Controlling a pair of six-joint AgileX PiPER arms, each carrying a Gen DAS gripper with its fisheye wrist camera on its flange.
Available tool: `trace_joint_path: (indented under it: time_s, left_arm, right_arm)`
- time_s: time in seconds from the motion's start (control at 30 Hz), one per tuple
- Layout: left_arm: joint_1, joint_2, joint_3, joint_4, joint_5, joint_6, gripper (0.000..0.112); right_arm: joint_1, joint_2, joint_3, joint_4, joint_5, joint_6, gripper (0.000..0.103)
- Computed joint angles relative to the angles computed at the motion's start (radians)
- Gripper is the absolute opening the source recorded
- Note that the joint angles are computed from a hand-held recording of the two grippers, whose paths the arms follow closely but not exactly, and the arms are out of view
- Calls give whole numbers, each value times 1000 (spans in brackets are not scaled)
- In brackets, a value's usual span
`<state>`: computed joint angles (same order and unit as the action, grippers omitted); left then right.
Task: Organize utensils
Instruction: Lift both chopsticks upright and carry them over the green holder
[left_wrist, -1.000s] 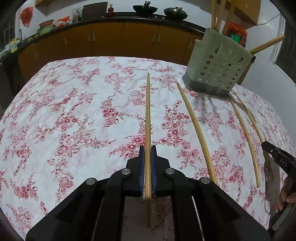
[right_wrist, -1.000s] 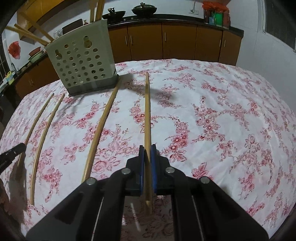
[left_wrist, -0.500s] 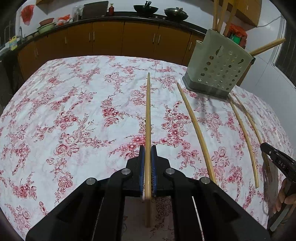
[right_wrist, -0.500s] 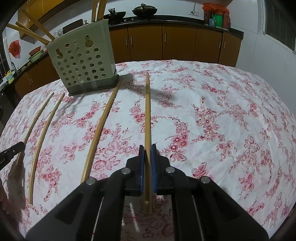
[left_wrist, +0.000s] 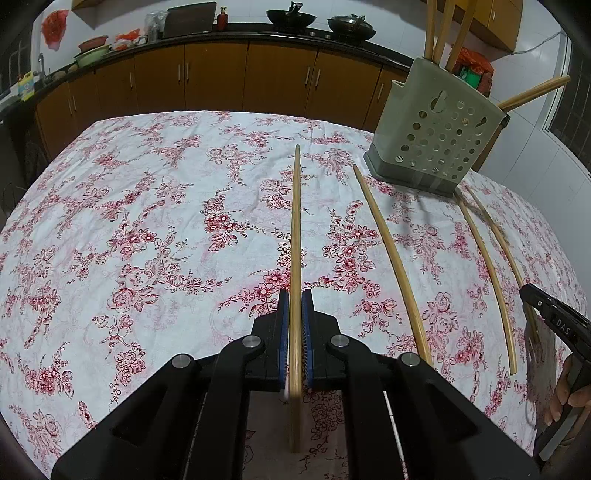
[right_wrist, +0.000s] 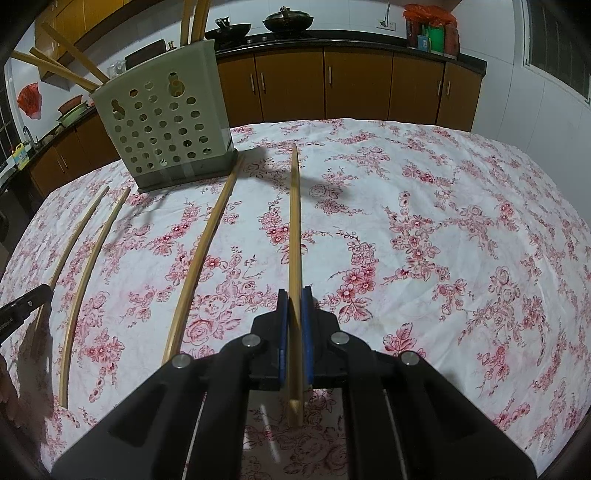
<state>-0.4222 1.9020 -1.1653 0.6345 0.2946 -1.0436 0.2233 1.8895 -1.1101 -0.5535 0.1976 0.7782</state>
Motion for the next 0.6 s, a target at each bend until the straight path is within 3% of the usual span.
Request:
trace_joint_path:
  time_s: [0.1, 0.23, 0.37, 0.5, 0.6]
  left_arm:
    - [-23, -13, 17, 59, 25, -43, 8]
    - [-21, -32, 46, 59, 9, -41, 8]
    - [-31, -27, 27, 56, 40, -13, 7]
    - [-33, -75, 38, 133, 35, -84, 7]
    - [-33, -122, 37, 198, 35, -140, 7]
  right_arm:
    - [2, -7, 11, -11, -2, 2, 9]
    - [-17, -14, 25, 114, -28, -124, 9]
    - [-19, -35, 32, 97, -28, -110, 8]
    - [-38, -103, 58, 3, -63, -20, 8]
    - [-46, -165, 67, -152, -76, 130, 8]
